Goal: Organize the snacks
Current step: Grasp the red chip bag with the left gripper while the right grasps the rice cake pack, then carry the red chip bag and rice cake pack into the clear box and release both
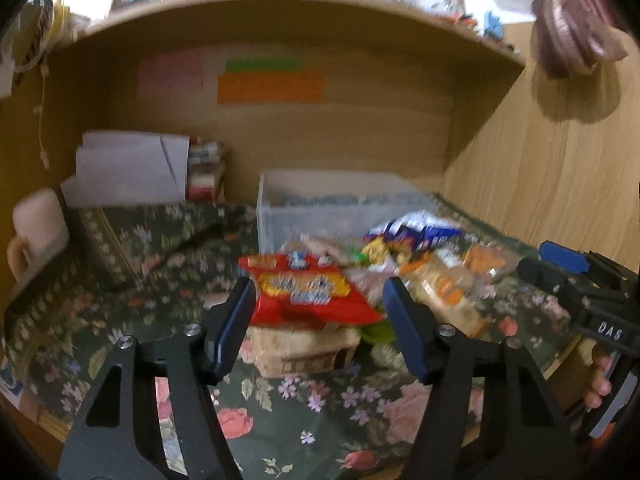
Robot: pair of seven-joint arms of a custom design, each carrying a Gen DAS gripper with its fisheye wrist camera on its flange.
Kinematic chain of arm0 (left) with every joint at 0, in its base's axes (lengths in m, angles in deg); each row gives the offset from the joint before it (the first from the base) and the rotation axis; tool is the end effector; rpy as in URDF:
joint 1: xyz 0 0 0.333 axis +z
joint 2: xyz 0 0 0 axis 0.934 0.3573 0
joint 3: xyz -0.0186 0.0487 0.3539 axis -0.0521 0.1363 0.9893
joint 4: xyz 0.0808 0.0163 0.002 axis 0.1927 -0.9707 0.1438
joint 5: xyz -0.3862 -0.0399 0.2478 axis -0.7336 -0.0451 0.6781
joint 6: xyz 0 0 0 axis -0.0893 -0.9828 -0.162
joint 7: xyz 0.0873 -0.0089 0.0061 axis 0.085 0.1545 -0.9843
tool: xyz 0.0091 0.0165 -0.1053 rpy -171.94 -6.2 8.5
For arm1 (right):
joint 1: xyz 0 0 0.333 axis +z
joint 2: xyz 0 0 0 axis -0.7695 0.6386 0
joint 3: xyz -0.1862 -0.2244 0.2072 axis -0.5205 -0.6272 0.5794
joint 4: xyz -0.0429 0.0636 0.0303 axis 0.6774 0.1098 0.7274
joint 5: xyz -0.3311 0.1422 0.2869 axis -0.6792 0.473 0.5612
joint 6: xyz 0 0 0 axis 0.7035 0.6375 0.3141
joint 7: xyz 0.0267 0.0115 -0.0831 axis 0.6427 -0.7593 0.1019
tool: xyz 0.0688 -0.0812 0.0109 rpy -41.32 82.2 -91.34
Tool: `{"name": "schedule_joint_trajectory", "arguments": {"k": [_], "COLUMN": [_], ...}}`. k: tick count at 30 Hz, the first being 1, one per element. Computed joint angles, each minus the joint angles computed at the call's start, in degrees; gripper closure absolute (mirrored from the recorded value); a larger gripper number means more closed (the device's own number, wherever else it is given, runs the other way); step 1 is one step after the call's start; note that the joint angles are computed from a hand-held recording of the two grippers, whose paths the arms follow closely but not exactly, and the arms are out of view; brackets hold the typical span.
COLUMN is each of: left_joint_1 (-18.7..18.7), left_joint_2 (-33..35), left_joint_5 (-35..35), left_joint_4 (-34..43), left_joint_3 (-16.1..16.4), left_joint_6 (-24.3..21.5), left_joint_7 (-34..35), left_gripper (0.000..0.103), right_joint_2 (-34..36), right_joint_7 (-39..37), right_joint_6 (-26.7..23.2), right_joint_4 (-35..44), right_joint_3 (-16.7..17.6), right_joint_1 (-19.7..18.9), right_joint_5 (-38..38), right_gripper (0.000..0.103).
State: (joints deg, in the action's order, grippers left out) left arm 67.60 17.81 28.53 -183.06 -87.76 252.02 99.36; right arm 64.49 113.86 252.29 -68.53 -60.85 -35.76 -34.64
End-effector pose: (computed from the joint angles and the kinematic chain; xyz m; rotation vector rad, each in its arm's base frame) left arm 0.5821 -0.0989 0.3655 -1.4769 1.7043 -1.0879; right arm 0.5764 0.1635 0.3737 -1.6348 1.3488 -0.7756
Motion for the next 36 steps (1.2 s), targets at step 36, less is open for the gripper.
{"name": "schedule_joint_trajectory", "arguments": {"k": [36], "left_joint_1": [1.0], "left_joint_2": [9.6], "left_joint_5": [-3.6], "left_joint_4": [17.1], "left_joint_3": [-0.9], "left_joint_6": [-23.7], "left_joint_7": [5.6], "left_gripper": [0.014], "right_joint_2": [9.7], "right_joint_7": [22.1], "right_joint_6": [-15.8], "right_joint_4": [12.5], "right_joint_3": [18.0], "right_joint_1": [-21.3], "right_joint_5": [-33.2], "right_gripper": [0.050]}}
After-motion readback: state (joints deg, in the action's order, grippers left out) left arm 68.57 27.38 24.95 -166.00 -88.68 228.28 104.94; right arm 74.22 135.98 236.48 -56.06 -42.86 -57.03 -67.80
